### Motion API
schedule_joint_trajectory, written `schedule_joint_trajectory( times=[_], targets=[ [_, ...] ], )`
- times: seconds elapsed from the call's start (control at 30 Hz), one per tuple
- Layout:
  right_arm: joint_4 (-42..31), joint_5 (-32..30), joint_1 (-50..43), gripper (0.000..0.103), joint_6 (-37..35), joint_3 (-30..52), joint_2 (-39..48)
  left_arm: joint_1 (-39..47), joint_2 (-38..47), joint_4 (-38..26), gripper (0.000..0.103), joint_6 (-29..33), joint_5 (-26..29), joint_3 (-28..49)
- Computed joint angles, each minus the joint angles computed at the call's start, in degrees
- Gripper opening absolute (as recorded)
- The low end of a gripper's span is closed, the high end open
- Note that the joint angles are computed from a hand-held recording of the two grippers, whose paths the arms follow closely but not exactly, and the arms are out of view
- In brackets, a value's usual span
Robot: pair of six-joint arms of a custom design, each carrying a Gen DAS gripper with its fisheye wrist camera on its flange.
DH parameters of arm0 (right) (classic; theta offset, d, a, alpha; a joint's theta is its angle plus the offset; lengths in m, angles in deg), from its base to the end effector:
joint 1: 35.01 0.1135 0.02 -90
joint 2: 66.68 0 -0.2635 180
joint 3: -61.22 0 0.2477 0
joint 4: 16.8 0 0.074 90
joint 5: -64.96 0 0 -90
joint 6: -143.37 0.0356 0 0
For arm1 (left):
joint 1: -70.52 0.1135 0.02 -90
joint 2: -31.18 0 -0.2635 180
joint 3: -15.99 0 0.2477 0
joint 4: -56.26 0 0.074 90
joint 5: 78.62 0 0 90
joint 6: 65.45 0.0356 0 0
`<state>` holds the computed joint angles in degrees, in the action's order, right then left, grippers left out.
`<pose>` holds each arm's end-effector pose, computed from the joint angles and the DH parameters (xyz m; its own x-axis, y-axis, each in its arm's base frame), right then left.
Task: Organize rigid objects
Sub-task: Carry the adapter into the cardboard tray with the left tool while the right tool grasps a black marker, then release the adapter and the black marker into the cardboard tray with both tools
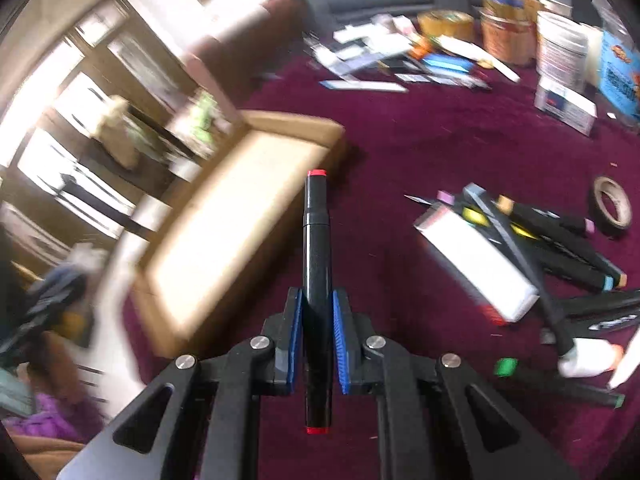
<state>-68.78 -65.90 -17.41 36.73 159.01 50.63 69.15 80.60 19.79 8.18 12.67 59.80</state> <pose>0.3803 0.1451 0.1692 -0.7439 -0.4632 -0.4817 -0.6675 0.5485 0.5036 0.1764 -0.0050 0.2160 -0.6543 -0.2662 -0.7079 -0.1499 0.9631 -0.2237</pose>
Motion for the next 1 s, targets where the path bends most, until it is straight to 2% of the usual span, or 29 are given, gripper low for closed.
schedule_joint_trajectory(
  times=[0.1, 0.17, 0.23, 0.33, 0.47, 0.6, 0.77, 0.87, 0.93, 1.0],
  targets=[
    [-0.7, -5.5, 2.5, 0.014, 5.8, 2.7, 0.2, 5.7, 9.7, 1.1, 0.047, 2.8, 4.8, 6.6],
    [0.7, -6.1, 5.1, 0.014, 11.7, 5.8, 2.0, 7.5, 17.3, 3.0, 0.047, 3.3, 6.1, 10.8],
    [2.6, -2.0, 8.2, 0.014, 18.2, 10.3, 5.4, 9.5, 27.6, 4.8, 0.047, 2.9, 9.0, 15.7],
    [4.2, 3.7, 12.1, 0.014, 25.1, 16.1, 11.3, 9.8, 38.3, 7.9, 0.047, 2.1, 7.3, 20.1],
    [3.9, 8.1, 13.9, 0.014, 29.5, 21.4, 16.5, 11.3, 50.1, 11.6, 0.047, 0.5, 8.7, 24.4],
    [2.1, 11.4, 14.9, 0.014, 30.8, 26.6, 21.1, 11.3, 55.2, 14.9, 0.047, 0.1, 7.7, 26.0],
    [0.0, 14.0, 15.7, 0.014, 30.8, 31.2, 24.3, 13.1, 59.3, 17.4, 0.050, -2.6, 11.1, 27.1],
    [1.0, 17.7, 16.5, 0.015, 29.8, 31.6, 24.4, 13.6, 59.5, 19.4, 0.052, -3.8, 12.3, 26.6],
    [3.0, 21.6, 17.2, 0.020, 28.8, 29.8, 23.0, 13.1, 58.4, 20.6, 0.052, -4.1, 10.8, 25.8],
    [5.3, 22.1, 17.1, 0.025, 28.5, 27.6, 21.7, 12.8, 57.0, 22.5, 0.052, -4.9, 9.6, 24.3]
  ],
)
